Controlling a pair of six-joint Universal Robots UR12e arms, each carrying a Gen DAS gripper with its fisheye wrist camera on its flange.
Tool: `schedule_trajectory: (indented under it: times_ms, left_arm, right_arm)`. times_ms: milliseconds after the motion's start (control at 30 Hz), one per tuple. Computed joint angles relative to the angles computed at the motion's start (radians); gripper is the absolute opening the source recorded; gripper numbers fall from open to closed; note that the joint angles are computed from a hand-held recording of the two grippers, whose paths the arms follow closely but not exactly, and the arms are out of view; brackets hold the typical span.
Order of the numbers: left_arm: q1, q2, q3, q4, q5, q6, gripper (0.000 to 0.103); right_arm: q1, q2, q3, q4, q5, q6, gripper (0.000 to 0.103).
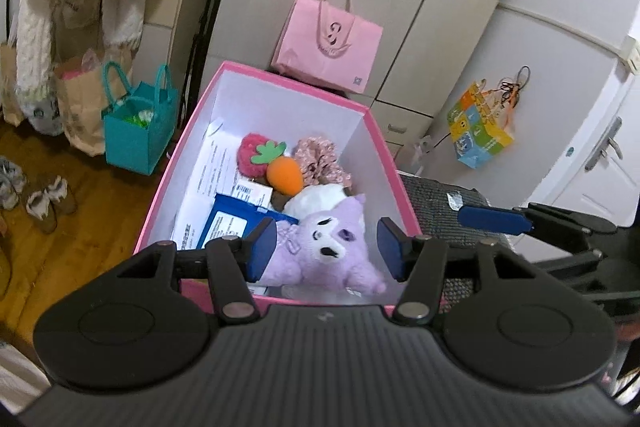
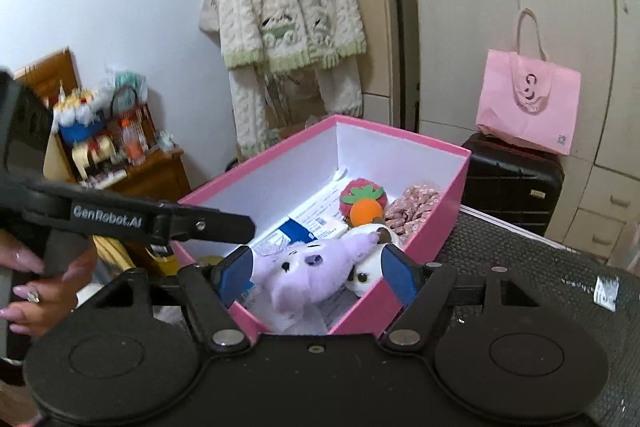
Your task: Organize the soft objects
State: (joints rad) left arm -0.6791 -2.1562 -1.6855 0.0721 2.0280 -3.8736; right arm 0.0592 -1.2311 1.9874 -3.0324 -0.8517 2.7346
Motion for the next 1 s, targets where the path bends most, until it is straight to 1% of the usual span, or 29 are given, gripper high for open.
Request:
schedule_trajectory:
  times_ms: [167, 333, 467, 567, 633, 700, 833, 933, 1000]
  left_arm:
    - [-0.032, 0.005, 0.006, 0.009, 0.072, 0.053, 0.057]
    - [-0.057, 0.006, 0.006, 0.049, 0.102, 0.091, 0.058]
    - [-0.082, 0.002, 0.009, 0.087, 0.146, 0.129, 0.061]
    - [-0.1, -0.007, 0.022, 0.099, 0.185, 0.167, 0.061]
    - [-0.113, -0.013, 0.032, 0.1, 0.216, 0.188, 0.062]
    - [-0.125, -0.02, 0.038, 0.113, 0.244, 0.212, 0.063]
    - [-0.147, -0.03, 0.053, 0.111, 0.297, 0.231, 0.064]
    - [-0.16, -0.033, 0.06, 0.109, 0.312, 0.248, 0.064]
    - [-0.168, -0.037, 0.066, 0.107, 0.321, 0.256, 0.069]
  right_arm:
    - [-0.025, -0.017, 0.033, -0.073, 0.005, 0.051, 0.076]
    - [-0.045, -0.041, 0.069, -0.133, 0.018, 0.085, 0.076]
    - [-0.051, -0.068, 0.097, -0.177, -0.002, 0.086, 0.076]
    - [-0.053, -0.09, 0.123, -0.209, -0.022, 0.079, 0.076]
    - [-0.056, -0.104, 0.14, -0.216, -0.028, 0.069, 0.078]
    - [-0.062, -0.115, 0.156, -0.229, -0.026, 0.061, 0.082]
    - [-0.07, -0.132, 0.181, -0.259, -0.042, 0.081, 0.084]
    - [-0.073, -0.138, 0.198, -0.291, -0.074, 0.116, 0.091]
    - [-0.077, -0.143, 0.207, -0.3, -0.098, 0.122, 0.095]
